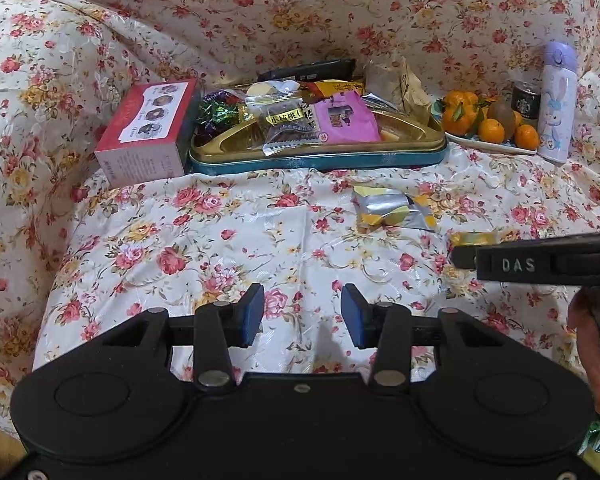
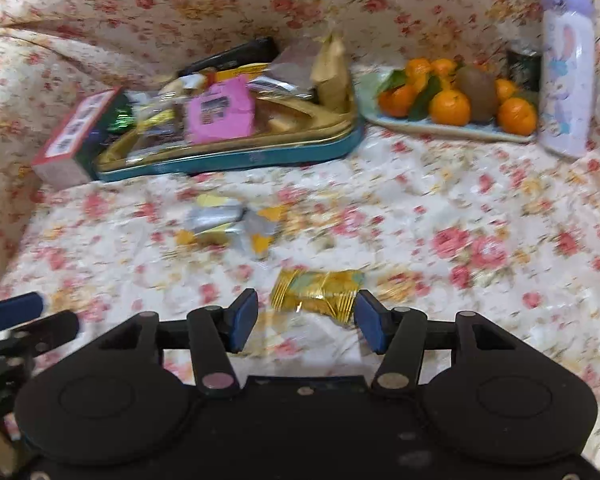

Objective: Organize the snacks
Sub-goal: 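Withdraw both tools from the gold tray toward the candies on the cushion, then grasp the gold-wrapped candy with the right gripper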

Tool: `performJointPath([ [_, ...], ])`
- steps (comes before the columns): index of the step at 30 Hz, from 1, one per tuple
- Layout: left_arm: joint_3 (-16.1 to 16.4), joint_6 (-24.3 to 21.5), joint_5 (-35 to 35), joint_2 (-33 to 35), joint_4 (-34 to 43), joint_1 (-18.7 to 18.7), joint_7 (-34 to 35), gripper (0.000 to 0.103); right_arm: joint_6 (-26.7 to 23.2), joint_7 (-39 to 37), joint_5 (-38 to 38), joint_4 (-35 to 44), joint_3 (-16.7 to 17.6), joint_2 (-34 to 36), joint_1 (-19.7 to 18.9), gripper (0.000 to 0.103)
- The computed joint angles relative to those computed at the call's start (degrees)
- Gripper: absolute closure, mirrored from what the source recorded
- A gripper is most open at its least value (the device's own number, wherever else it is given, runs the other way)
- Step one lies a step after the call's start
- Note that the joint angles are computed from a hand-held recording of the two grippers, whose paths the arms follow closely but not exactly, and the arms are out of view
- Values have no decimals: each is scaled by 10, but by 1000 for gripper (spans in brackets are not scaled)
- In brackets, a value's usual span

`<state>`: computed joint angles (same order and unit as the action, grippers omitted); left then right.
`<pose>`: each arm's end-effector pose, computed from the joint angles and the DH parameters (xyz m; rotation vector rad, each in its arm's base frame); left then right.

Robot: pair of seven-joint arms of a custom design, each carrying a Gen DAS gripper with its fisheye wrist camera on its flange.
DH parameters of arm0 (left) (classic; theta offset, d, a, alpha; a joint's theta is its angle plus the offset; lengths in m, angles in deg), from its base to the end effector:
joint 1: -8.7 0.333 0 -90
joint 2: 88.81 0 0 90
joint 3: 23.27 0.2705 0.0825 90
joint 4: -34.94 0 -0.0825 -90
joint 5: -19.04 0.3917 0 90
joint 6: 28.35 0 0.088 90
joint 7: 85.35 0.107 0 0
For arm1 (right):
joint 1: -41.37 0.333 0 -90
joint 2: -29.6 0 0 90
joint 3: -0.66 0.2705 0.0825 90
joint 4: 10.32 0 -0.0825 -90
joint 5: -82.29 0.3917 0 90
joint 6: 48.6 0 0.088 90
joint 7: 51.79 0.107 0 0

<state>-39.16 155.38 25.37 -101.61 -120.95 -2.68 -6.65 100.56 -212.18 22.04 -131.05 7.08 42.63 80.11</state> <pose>0.4037 -0.2158 0.3228 -1.4513 2.2066 -0.8089 0.4018 0.4290 0.2806 -1.5420 2.0381 -0.5149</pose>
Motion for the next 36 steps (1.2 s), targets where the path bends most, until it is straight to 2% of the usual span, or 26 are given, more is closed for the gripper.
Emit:
performJointPath([
  [2, 2, 0, -1, -3, -3, -2, -1, 51, 60, 8, -19, -13, -3, -6, -6, 45],
  [4, 19, -1, -7, -4, -4, -19, 6, 51, 93, 8, -35, -17, -4, -10, -7, 47],
  [6, 25, -3, -11, -6, -6, -25, 9, 51, 72, -1, -55, -13, -3, -14, 2, 47],
  [8, 33, -2, -15, -7, -7, -34, 15, 51, -9, -26, -68, 5, 6, -11, 18, 47],
  [10, 51, -3, -24, -10, -10, -53, 24, 51, -50, -42, -88, 15, 11, -8, 24, 47],
  [14, 81, -5, -44, -12, -13, -86, 47, 51, -47, -98, -92, 34, 10, 13, 14, 47],
  [18, 130, -11, -75, -17, -16, -136, 83, 51, -36, -136, -75, 47, 1, 39, 9, 48],
  [21, 119, -17, -84, -16, -13, -125, 97, 51, -25, -162, -38, 46, -4, 48, 5, 53],
  [24, 103, -23, -89, -13, -8, -110, 104, 51, -4, -126, -53, 33, -16, 41, 10, 53],
  [27, 113, -37, -107, -10, -2, -126, 122, 51, -2, -133, -49, 36, -17, 43, 10, 56],
  [30, 121, -52, -130, -9, 4, -142, 155, 51, 0, -151, -49, 37, -16, 43, 12, 71],
  [31, 113, -53, -131, -9, 3, -136, 159, 51, 4, -157, -48, 36, -16, 43, 11, 80],
  [32, 102, -51, -128, -9, 3, -127, 161, 51, 6, -161, -47, 35, -16, 42, 11, 82],
  [36, 70, -24, -109, -10, -2, -101, 158, 51, 9, -152, -40, 21, -16, 29, 11, 83],
])
